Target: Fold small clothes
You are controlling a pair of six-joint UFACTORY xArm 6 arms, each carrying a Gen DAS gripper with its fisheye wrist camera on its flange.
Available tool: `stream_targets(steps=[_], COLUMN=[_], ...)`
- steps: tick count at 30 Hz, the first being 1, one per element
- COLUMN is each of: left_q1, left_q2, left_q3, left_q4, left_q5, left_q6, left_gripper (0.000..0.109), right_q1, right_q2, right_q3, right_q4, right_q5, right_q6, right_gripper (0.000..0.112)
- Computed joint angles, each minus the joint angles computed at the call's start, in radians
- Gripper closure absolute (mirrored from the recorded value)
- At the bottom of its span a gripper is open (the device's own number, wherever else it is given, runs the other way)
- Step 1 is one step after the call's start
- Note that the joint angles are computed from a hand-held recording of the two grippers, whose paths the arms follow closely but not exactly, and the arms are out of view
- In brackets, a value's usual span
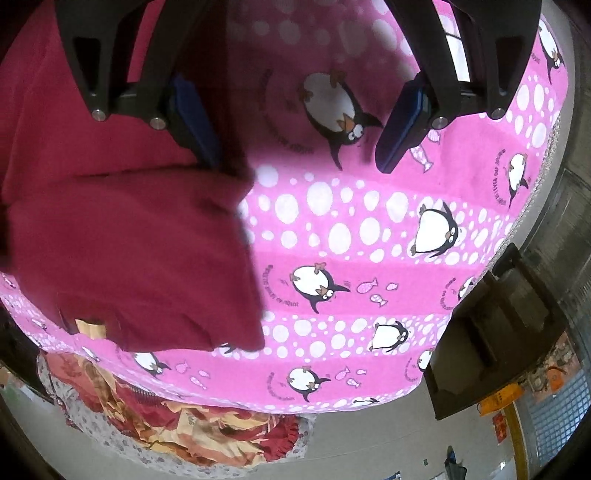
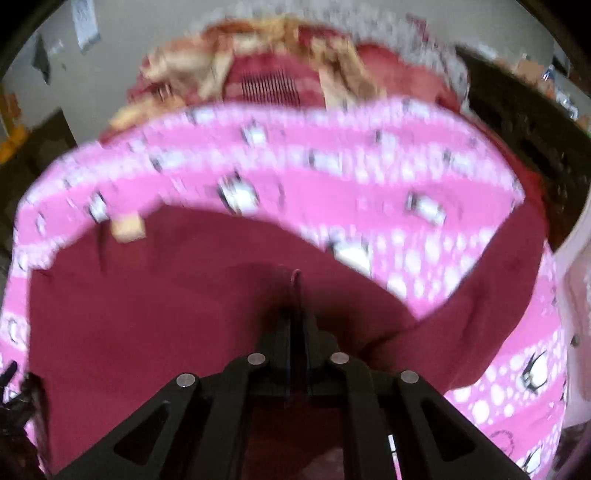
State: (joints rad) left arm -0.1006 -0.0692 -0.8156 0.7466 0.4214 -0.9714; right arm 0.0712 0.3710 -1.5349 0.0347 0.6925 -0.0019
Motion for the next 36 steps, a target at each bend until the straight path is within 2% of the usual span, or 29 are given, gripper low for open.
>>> stream_targets(steps=[1,2,3,4,5,7,8,10,12,13,14,17,18,20,23,25,27,30,33,36], left_q1=[0.002,0.008,0.012,0.017,0.021,0.032,0.035,0.036,0.031,0.028,0.025,0.041,0.052,0.065,0.078,0.080,0.081,0.080,0.074,0.060], left_q2=[-0.015,-0.035,-0.050,-0.067,-0.075,-0.076,-0.068,-0.036,0.001,0.018,0.032,0.045,0.046,0.048,0.062,0.069,0.066,0.051,0.027,0.025], left_q3=[0.009,0.023,0.031,0.039,0.040,0.035,0.028,0.004,-0.019,-0.030,-0.039,-0.027,-0.021,-0.015,-0.025,-0.032,-0.033,-0.032,-0.029,-0.046], left_q4=[-0.020,-0.037,-0.042,-0.035,-0.029,-0.034,-0.047,-0.080,-0.125,-0.131,-0.131,-0.175,-0.196,-0.215,-0.229,-0.246,-0.249,-0.219,-0.189,-0.169], left_q5=[-0.004,-0.013,-0.017,-0.021,-0.023,-0.042,-0.052,-0.062,-0.066,-0.056,-0.040,-0.054,-0.065,-0.080,-0.073,-0.068,-0.068,-0.067,-0.077,-0.078], left_q6=[0.015,0.028,0.031,0.023,0.014,0.004,0.008,0.025,0.066,0.072,0.069,0.086,0.090,0.092,0.095,0.111,0.114,0.096,0.069,0.054], left_gripper=[0.025,0.025,0.025,0.025,0.025,0.025,0.025,0.025,0.025,0.025,0.025,0.022,0.018,0.017,0.017,0.017,0.017,0.017,0.017,0.017], right_q1=[0.006,0.013,0.022,0.043,0.061,0.109,0.141,0.201,0.249,0.280,0.293,0.332,0.339,0.367,0.401,0.401,0.392,0.364,0.322,0.269], right_q2=[-0.013,-0.028,-0.042,-0.064,-0.076,-0.082,-0.060,-0.002,0.039,0.073,0.118,0.293,0.330,0.433,0.497,0.543,0.511,0.368,0.201,0.086], right_q3=[0.012,0.027,0.037,0.054,0.065,0.059,0.019,-0.058,-0.096,-0.126,-0.180,-0.406,-0.457,-0.589,-0.654,-0.739,-0.706,-0.508,-0.276,-0.118], right_q4=[0.008,0.023,0.033,0.047,0.071,0.181,0.250,0.318,0.356,0.365,0.371,0.384,0.376,0.326,0.232,0.219,0.259,0.265,0.238,0.239], right_q5=[-0.011,-0.036,-0.057,-0.093,-0.118,-0.119,-0.074,-0.022,-0.031,-0.029,-0.002,0.133,0.163,0.210,0.127,0.174,0.184,0.121,0.075,0.058], right_q6=[-0.002,-0.016,-0.029,-0.054,-0.082,-0.211,-0.298,-0.381,-0.423,-0.444,-0.453,-0.452,-0.448,-0.422,-0.366,-0.336,-0.347,-0.383,-0.361,-0.343], right_gripper=[0.098,0.083,0.073,0.053,0.043,0.043,0.043,0.043,0.047,0.054,0.061,0.064,0.066,0.069,0.067,0.067,0.067,0.067,0.054,0.052])
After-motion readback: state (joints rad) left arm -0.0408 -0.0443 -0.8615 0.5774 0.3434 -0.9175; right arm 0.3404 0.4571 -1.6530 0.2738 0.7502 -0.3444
